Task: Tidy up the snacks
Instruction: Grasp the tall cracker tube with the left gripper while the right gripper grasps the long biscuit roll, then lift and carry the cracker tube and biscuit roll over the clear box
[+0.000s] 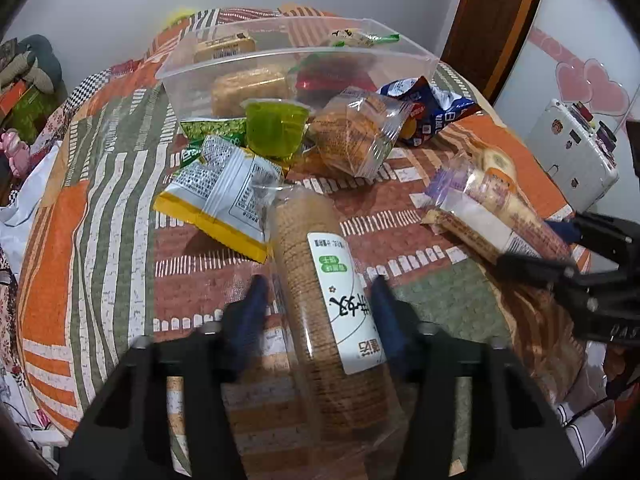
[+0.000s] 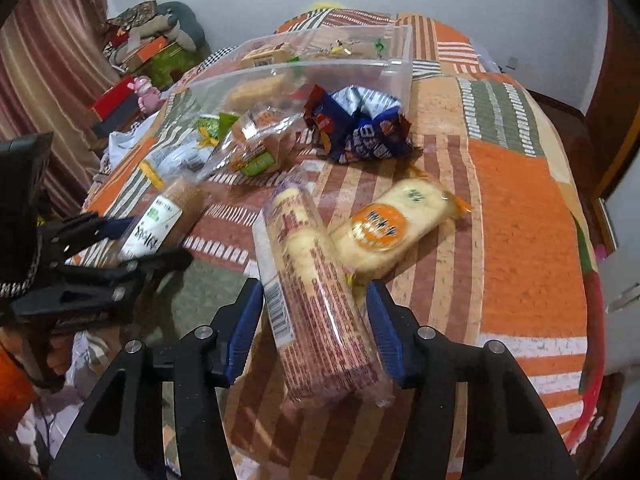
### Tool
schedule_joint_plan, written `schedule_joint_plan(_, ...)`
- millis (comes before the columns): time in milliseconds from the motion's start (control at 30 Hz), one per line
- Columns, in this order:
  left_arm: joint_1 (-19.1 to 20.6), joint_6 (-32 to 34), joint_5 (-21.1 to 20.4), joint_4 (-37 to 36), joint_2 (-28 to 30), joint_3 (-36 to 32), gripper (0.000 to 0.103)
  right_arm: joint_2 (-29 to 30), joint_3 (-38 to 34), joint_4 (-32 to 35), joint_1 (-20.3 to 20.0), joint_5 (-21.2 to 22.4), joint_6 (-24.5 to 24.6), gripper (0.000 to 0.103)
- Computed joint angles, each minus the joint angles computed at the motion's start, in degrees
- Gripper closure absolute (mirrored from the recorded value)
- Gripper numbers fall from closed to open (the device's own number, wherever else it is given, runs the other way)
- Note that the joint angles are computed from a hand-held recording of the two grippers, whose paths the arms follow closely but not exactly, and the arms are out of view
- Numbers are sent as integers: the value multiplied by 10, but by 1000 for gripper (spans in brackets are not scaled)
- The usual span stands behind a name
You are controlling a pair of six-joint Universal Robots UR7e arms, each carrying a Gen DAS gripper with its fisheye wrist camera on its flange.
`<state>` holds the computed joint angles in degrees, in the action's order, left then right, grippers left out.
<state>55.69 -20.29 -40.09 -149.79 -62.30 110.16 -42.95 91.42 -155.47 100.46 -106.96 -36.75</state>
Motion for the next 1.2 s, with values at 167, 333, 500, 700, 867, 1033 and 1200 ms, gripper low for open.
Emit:
schedule_joint_plan(167,-6,2,3,-10,-5,9,68,-3,3,24,-2,20,-3,70)
schedule_joint_plan(333,-12,2,0,-19,-16,18,69,-8,7,8,-1,54,-14,82)
schedule_joint_plan(500,-29,22,24,-44,-27,28,69,-7,10,-22,6,61,-33,82)
schedule_joint_plan(700,-41,43,39,-77,-39,25,69,-12,5,-35,10,81,-26,82)
schedule_joint_plan(867,-42,74,51,-116,-37,8,69,-11,-8,-55,16,100,-18,82)
schedule_joint_plan(1033,-37,109,63,-151,-27,-18,69,-1,-31,-71,22,111,-12,82)
schedule_joint_plan(1200,-26,141,69,-170,-15,-54,69,22,-71,-83,27,118,-4,82)
